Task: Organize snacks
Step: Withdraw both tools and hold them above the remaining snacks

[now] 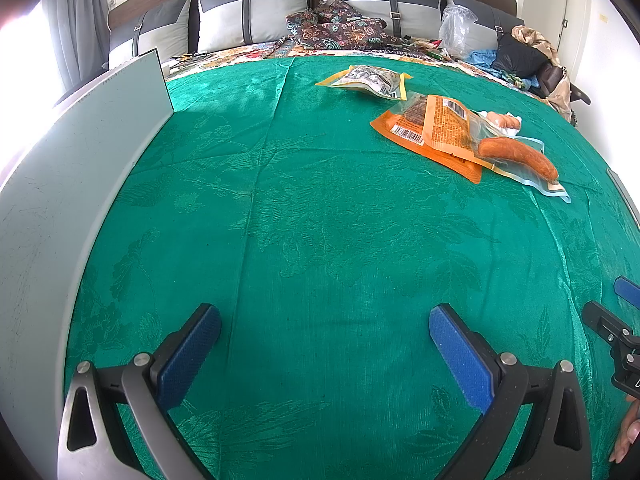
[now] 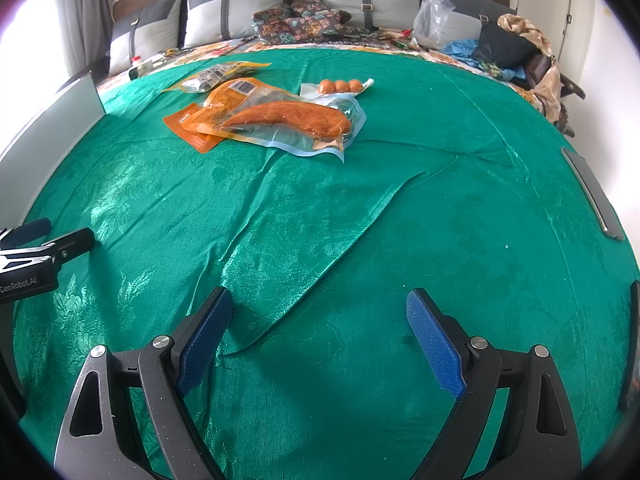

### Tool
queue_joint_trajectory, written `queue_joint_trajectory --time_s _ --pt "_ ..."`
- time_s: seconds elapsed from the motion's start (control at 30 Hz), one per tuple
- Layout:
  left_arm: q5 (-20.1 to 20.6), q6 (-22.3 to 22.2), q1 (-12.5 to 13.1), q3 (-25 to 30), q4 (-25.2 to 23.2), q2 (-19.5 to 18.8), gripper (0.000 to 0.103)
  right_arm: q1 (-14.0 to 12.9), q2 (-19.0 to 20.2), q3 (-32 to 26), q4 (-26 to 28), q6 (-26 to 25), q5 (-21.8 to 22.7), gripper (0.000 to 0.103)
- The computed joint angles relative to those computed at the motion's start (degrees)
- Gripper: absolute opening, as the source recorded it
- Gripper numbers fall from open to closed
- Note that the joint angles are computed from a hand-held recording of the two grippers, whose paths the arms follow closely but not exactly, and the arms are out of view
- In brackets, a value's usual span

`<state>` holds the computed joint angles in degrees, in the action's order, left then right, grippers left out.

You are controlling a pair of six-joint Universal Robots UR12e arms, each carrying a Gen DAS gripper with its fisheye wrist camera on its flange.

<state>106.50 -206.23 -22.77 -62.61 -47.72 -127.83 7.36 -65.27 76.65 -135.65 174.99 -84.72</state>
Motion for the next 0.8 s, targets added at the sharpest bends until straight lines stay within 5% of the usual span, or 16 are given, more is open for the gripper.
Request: queue_joint_trajectory --time_s 0.8 --pt "-0.13 0.22 0.06 0.33 -0.04 -0.24 0.103 0.14 0.29 -0.30 0.31 -0.24 0.14 0.093"
